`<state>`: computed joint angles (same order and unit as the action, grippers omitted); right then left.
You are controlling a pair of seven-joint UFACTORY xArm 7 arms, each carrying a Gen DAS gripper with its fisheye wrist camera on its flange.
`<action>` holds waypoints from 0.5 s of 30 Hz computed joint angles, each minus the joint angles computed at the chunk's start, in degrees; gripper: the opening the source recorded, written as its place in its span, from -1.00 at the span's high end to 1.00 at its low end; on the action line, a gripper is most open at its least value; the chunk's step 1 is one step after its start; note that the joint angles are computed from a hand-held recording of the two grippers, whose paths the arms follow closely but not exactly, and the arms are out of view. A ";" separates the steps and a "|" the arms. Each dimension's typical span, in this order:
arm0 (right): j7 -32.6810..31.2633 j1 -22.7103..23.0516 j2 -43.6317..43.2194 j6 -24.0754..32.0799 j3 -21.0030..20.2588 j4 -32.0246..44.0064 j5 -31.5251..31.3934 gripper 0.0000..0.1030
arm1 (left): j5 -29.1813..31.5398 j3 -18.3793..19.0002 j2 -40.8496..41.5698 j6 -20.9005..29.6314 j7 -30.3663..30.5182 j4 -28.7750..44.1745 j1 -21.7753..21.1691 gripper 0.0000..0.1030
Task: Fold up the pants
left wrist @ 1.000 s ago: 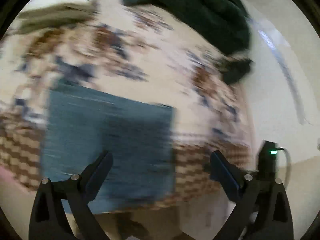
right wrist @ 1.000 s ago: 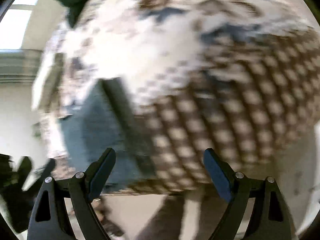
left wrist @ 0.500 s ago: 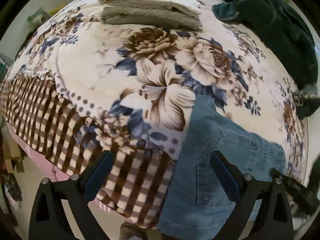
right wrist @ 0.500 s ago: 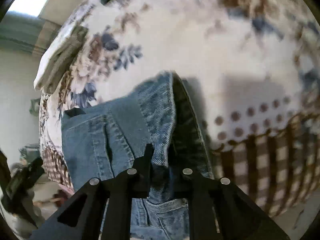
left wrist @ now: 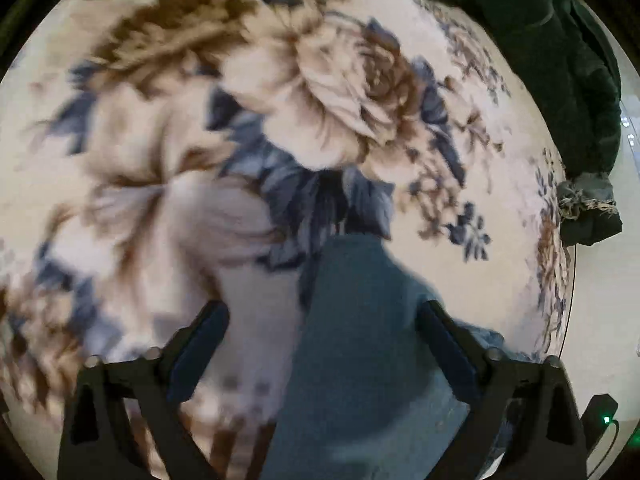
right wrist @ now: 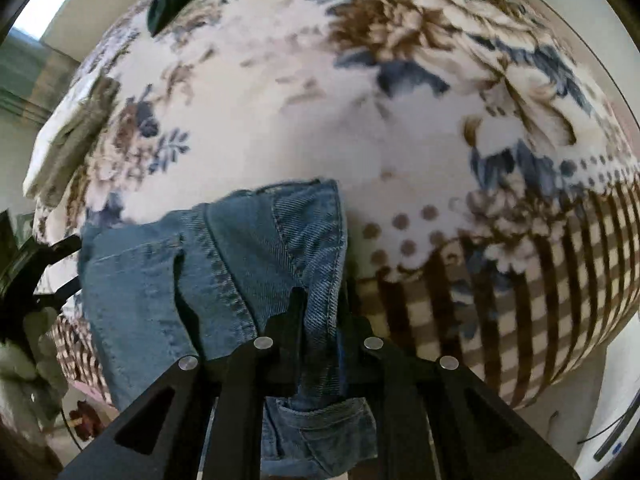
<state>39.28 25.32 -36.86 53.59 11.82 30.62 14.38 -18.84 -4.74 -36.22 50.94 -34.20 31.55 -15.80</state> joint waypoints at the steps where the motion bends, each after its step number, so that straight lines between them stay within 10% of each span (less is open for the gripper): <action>1: 0.05 -0.09 0.29 -0.43 -0.03 -0.28 0.06 0.74 | -1.16 0.96 0.88 -2.62 1.90 -1.04 -0.54 0.71; 6: -0.57 0.29 2.75 -1.32 -0.85 -0.23 1.44 0.71 | -4.66 4.53 1.02 -6.15 5.15 -3.66 0.68 0.77; 9: -4.61 1.77 3.02 -1.43 -4.75 -0.91 7.27 0.35 | -9.98 8.49 -1.69 -5.33 5.45 -5.33 1.91 0.70; 12: -8.50 2.28 -2.97 -2.65 -7.36 -4.23 13.06 -0.01 | -7.60 7.72 -6.00 -0.26 5.23 -4.00 4.19 0.23; 14: -8.53 1.79 -6.45 -1.31 -7.42 -5.97 14.01 -0.35 | -5.89 6.31 -10.09 2.82 5.34 -3.50 4.39 -0.62; 15: -8.09 1.69 -6.82 0.30 -7.64 -6.65 14.71 -0.40 | -6.00 5.98 -11.89 3.47 5.36 -3.89 4.10 -0.63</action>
<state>31.19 27.01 -43.68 53.89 4.18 23.98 29.09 -24.83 1.24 -48.11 54.42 -28.83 27.66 -11.70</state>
